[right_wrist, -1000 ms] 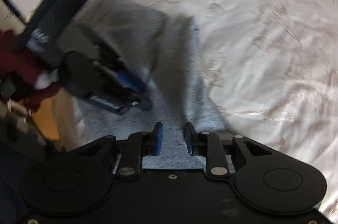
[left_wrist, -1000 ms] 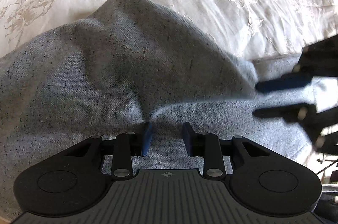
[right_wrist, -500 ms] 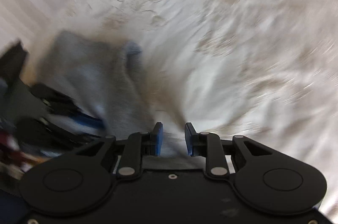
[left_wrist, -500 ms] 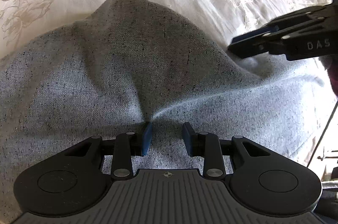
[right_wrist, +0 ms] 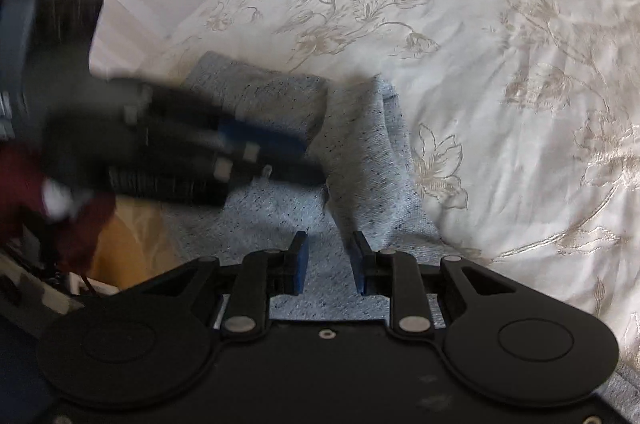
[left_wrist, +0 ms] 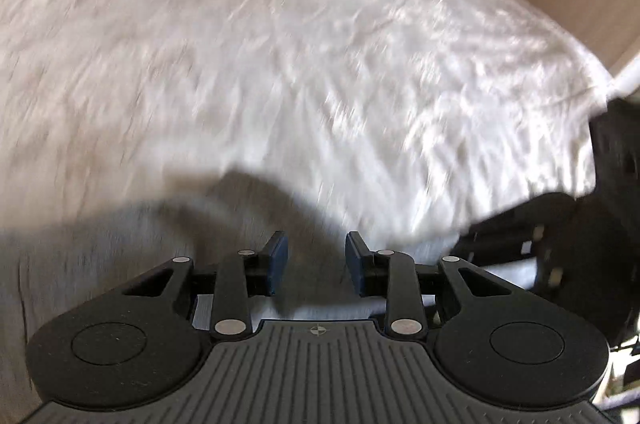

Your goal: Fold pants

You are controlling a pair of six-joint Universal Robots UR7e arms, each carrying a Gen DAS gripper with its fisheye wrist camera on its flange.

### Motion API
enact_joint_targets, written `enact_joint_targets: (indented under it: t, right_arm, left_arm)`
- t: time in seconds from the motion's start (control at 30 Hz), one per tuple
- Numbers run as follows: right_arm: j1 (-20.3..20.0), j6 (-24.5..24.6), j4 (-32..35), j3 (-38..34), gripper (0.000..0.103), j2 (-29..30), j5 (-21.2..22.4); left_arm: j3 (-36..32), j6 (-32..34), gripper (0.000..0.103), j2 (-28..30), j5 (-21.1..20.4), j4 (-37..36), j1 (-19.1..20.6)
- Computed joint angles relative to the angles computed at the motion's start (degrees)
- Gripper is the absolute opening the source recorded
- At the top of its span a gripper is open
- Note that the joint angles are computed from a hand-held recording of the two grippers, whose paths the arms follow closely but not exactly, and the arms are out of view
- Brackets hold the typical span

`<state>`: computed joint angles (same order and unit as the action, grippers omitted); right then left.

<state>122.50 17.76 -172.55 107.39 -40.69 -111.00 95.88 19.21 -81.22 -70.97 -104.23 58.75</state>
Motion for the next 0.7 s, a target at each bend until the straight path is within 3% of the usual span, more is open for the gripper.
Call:
enact_joint_targets:
  t: [0.13,0.2,0.33,0.47,0.5,0.53,0.7]
  right_arm:
    - [2.2,0.24,-3.93,-0.73,0.027,1.14,-8.45]
    - [2.58,-0.94,-4.91,-1.36,0.035,1.37,-11.63]
    - [0.4,-6.05,-3.72,-3.78,0.039,2.02,-9.54]
    - [-1.41,-9.69,3.01,-7.93,0.039,4.23,-7.5]
    - [-1.85,-9.8,4.72,-8.41,0.033,4.23,-5.99]
    - [-2.1,-10.29,5.55,-8.57,0.005,4.02,-3.64]
    - [3.24,-13.61,7.15,-9.65,0.003,5.32,-7.64]
  left_arm:
    - [-1.24,0.2,0.031,3.27,-0.53,-4.44,-0.64]
    - [-2.41,-0.81,0.031,4.65,-0.78,-5.61,-0.42]
    - [-5.32,-2.56,0.031,6.99,0.68,-3.8,-0.09]
    - [-7.33,-2.81,0.031,8.59,2.36,-1.11,0.37]
    - [-7.47,-2.71,0.031,8.7,2.46,-0.72,0.39]
    - [-7.4,-2.54,0.031,8.69,2.47,-0.28,0.4]
    - [-7.24,-1.92,0.031,10.03,4.29,3.15,0.26]
